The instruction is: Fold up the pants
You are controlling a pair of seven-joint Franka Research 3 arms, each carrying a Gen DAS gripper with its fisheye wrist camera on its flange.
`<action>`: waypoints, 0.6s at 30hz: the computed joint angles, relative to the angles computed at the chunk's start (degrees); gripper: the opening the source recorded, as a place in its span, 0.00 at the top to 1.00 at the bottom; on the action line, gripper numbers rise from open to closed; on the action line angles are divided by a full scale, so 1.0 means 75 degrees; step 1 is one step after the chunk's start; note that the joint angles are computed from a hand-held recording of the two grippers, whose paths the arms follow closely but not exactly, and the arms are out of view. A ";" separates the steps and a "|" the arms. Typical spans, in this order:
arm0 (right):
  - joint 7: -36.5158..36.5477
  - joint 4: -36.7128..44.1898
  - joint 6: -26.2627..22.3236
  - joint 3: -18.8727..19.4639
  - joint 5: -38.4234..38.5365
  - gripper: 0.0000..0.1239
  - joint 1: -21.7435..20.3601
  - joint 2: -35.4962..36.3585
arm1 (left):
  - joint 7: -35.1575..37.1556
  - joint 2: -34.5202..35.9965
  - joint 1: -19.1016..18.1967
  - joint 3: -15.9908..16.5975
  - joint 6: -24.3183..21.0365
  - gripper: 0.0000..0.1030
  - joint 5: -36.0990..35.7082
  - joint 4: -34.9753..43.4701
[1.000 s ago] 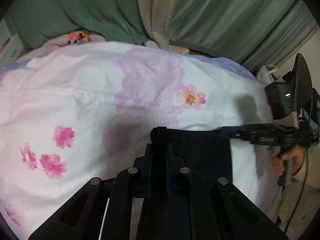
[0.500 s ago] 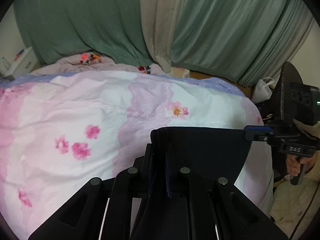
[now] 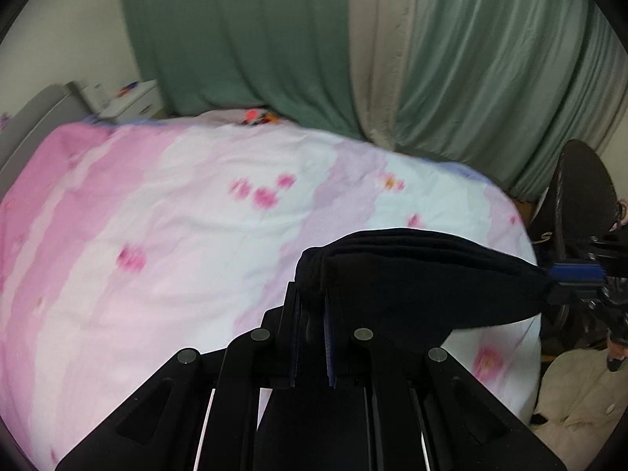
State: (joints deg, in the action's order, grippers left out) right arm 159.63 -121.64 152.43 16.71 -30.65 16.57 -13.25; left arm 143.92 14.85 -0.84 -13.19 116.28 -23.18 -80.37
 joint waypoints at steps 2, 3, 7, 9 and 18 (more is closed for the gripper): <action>-0.0090 0.0678 -0.0539 0.0357 -0.0280 0.91 0.0221 0.0447 | 0.0235 -0.0479 0.0253 0.0177 0.0127 0.88 -0.0081 -0.0660; -0.0108 0.0970 -0.0754 0.0427 -0.0414 0.91 0.0392 0.0662 | 0.0403 -0.0704 0.0383 0.0282 0.0184 0.88 -0.0176 -0.0983; -0.0070 0.2289 -0.1399 0.0662 -0.0830 0.91 0.1189 0.1876 | 0.0838 -0.1206 0.0751 0.0729 0.0214 0.88 -0.0389 -0.1820; -0.0113 0.2828 -0.1626 0.0644 -0.0904 0.91 0.1556 0.2399 | 0.0996 -0.1356 0.0918 0.0954 0.0313 0.88 -0.0295 -0.2240; -0.1350 0.5302 -0.2463 0.0401 -0.0009 0.92 0.2874 0.5053 | 0.0820 -0.1420 0.1422 0.1433 0.1450 0.88 0.0674 -0.3945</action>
